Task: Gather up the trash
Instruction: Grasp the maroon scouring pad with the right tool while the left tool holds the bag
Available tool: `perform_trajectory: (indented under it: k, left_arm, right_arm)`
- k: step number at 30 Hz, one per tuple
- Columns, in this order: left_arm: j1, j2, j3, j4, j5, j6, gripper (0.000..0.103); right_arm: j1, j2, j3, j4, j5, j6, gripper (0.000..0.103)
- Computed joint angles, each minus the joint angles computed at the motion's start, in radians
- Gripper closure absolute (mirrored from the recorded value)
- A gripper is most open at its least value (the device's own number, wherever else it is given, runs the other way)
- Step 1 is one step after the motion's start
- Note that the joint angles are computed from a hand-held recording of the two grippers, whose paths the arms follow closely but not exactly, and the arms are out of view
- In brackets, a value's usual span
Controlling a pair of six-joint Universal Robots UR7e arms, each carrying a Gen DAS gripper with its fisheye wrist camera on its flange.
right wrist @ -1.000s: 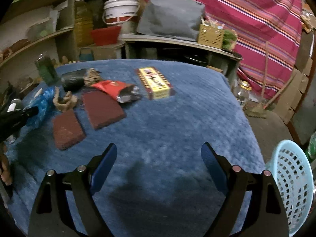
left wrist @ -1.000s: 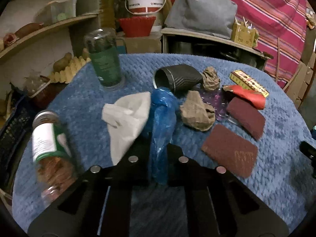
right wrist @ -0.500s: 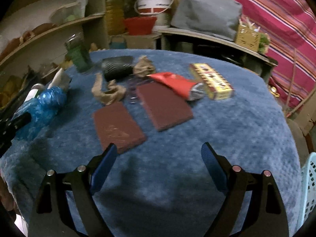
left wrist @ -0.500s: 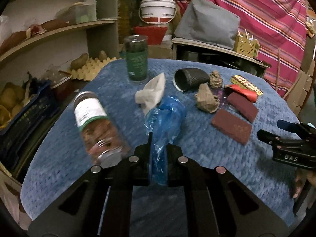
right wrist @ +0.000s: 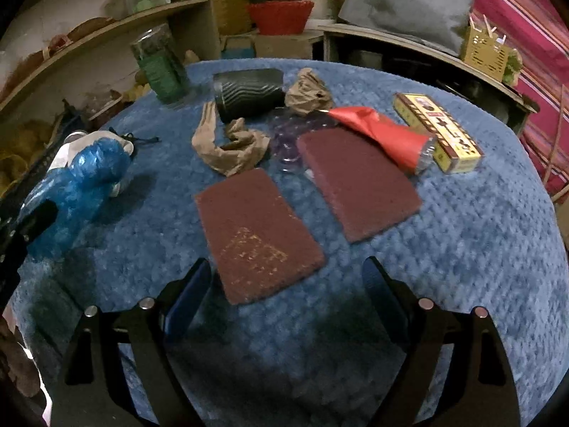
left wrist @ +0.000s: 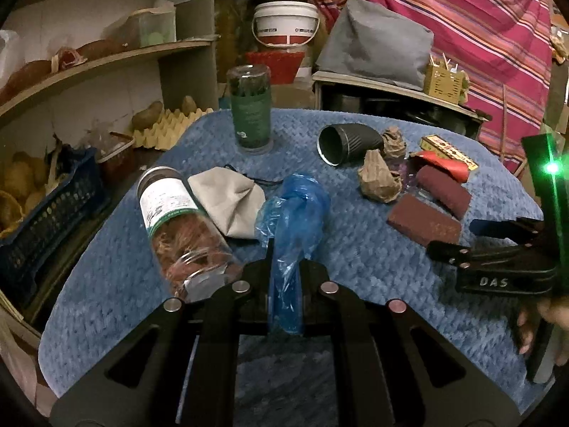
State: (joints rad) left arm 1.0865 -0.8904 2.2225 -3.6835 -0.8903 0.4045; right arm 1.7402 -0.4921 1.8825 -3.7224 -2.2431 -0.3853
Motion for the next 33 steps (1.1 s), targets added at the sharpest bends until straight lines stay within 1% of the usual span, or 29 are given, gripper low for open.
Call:
perform_trajectory:
  k: [1, 2, 3, 5, 6, 8, 11, 15, 20, 21, 27, 31, 33]
  left_arm:
    - [-0.002, 0.003, 0.0, -0.006, 0.004, 0.004, 0.096]
    - [-0.006, 0.006, -0.001, -0.011, 0.01, 0.007, 0.096]
    - [-0.009, 0.007, 0.0, -0.014, 0.015, 0.01, 0.096]
    - [-0.015, 0.007, -0.001, -0.018, 0.027, 0.014, 0.096]
    - [-0.018, 0.006, 0.001, -0.021, 0.03, 0.013, 0.096]
    - [-0.024, 0.002, 0.003, -0.023, 0.036, 0.012, 0.096]
    - [-0.037, 0.0, 0.008, -0.026, 0.046, 0.007, 0.096]
    - [-0.061, -0.001, 0.02, -0.035, 0.053, -0.002, 0.096]
    - [-0.095, -0.001, 0.032, -0.009, 0.031, -0.049, 0.096]
    - [-0.11, 0.004, 0.036, -0.009, 0.027, -0.058, 0.096]
    - [-0.193, 0.043, 0.054, -0.029, 0.018, -0.078, 0.096]
    - [-0.261, 0.076, 0.062, -0.041, 0.016, -0.093, 0.096]
    - [-0.284, 0.089, 0.064, -0.045, 0.017, -0.102, 0.096]
  right_arm:
    - [0.001, 0.003, -0.004, -0.002, 0.003, -0.005, 0.019]
    - [-0.001, 0.002, -0.004, 0.002, 0.01, -0.007, 0.026]
    - [-0.003, 0.0, -0.006, 0.011, 0.017, -0.009, 0.031]
    - [-0.01, -0.009, -0.006, 0.042, 0.039, -0.003, 0.036]
    - [-0.011, -0.013, -0.005, 0.05, 0.051, -0.005, 0.041]
    - [-0.009, -0.018, -0.002, 0.054, 0.056, -0.013, 0.042]
    - [-0.007, -0.027, 0.024, 0.014, 0.059, -0.035, 0.043]
    - [0.002, -0.049, 0.1, -0.107, 0.032, -0.085, 0.043]
    - [0.0, -0.102, 0.221, -0.264, 0.006, -0.131, 0.043]
    - [-0.004, -0.119, 0.257, -0.311, -0.002, -0.139, 0.043]
    - [-0.04, -0.205, 0.385, -0.498, -0.051, -0.179, 0.043]
    - [-0.072, -0.268, 0.466, -0.595, -0.048, -0.184, 0.043]
    - [-0.087, -0.292, 0.498, -0.641, -0.046, -0.193, 0.043]
